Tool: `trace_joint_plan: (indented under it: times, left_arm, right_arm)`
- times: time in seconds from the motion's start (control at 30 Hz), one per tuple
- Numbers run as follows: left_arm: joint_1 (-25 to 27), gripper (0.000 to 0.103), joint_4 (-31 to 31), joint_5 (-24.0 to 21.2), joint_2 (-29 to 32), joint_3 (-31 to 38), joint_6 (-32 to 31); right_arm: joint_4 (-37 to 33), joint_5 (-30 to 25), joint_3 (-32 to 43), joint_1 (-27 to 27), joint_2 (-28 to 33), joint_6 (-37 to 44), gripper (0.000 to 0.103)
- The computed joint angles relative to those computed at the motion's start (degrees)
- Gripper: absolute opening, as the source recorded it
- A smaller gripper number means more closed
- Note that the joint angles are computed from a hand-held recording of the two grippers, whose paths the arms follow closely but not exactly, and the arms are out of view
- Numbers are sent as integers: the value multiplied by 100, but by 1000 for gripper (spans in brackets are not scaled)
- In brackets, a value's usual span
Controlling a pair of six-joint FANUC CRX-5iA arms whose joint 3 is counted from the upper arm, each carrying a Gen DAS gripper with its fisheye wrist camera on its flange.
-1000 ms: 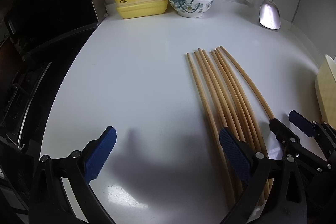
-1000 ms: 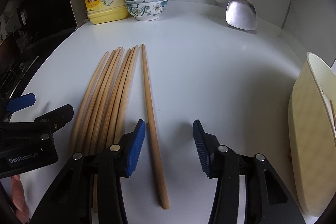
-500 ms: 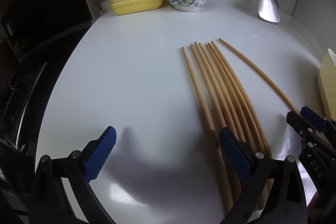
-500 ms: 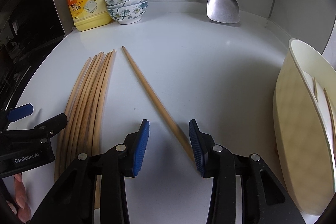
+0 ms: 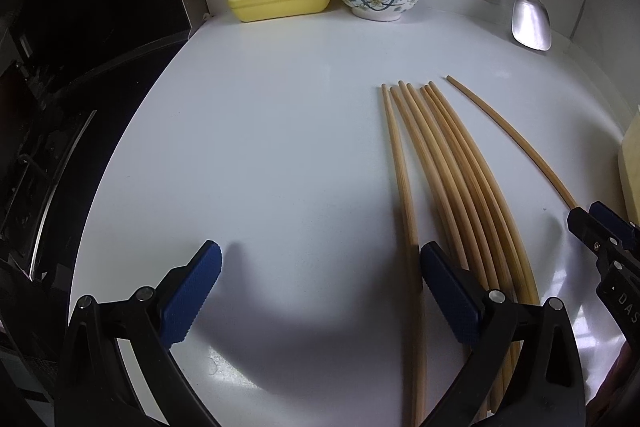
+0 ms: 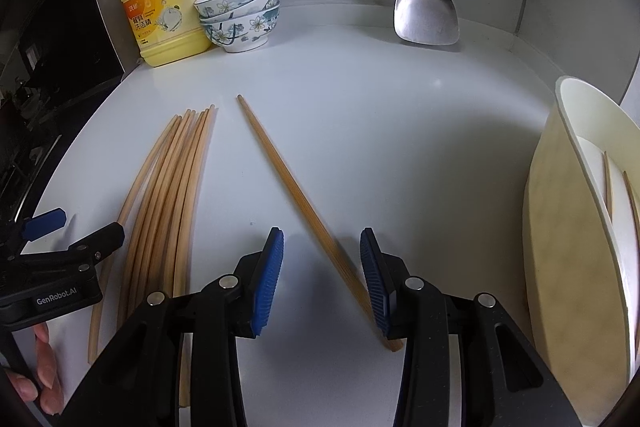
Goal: Organize utensils
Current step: 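Push one chopstick away from the row with the right gripper, then close the right gripper on the separated chopstick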
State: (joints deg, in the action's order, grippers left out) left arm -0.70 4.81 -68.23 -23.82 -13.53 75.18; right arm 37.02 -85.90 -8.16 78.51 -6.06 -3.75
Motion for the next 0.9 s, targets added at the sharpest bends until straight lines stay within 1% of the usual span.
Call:
trace_joint_plan:
  times: [0.1,0.17,0.27,0.43,0.67,0.73,0.8,0.83,0.9]
  left_arm:
    - [144,98,159,-33,14,-30,-156]
    - [187,98,217,-36,30,-38,-218]
    - [151,98,186,-13,82,2,-218]
    - [217,98,429,-30,202,7,-393]
    - [141,97,562,144,277,-24,-589]
    - [153,91,665,226,197,-121,-732]
    - [139,76,759,252,117,-186,-898]
    - [129,73,796,266,78,-218,-958]
    - [104,62,857,293,30,-264,-1028]
  right_arm:
    - [-62,30,36,-87,6,212,40]
    - [-98,89,24,-148,-17,307,44]
    - [-134,130,34,-222,-11,455,44]
    - [-165,189,68,-287,49,719,44]
    - [-119,299,38,-344,52,776,44]
    - [-78,312,-6,-325,33,742,44]
    - [-31,307,-34,-303,38,757,44]
    - [-27,330,-39,-307,37,770,43]
    - [-25,362,-29,-310,49,808,39]
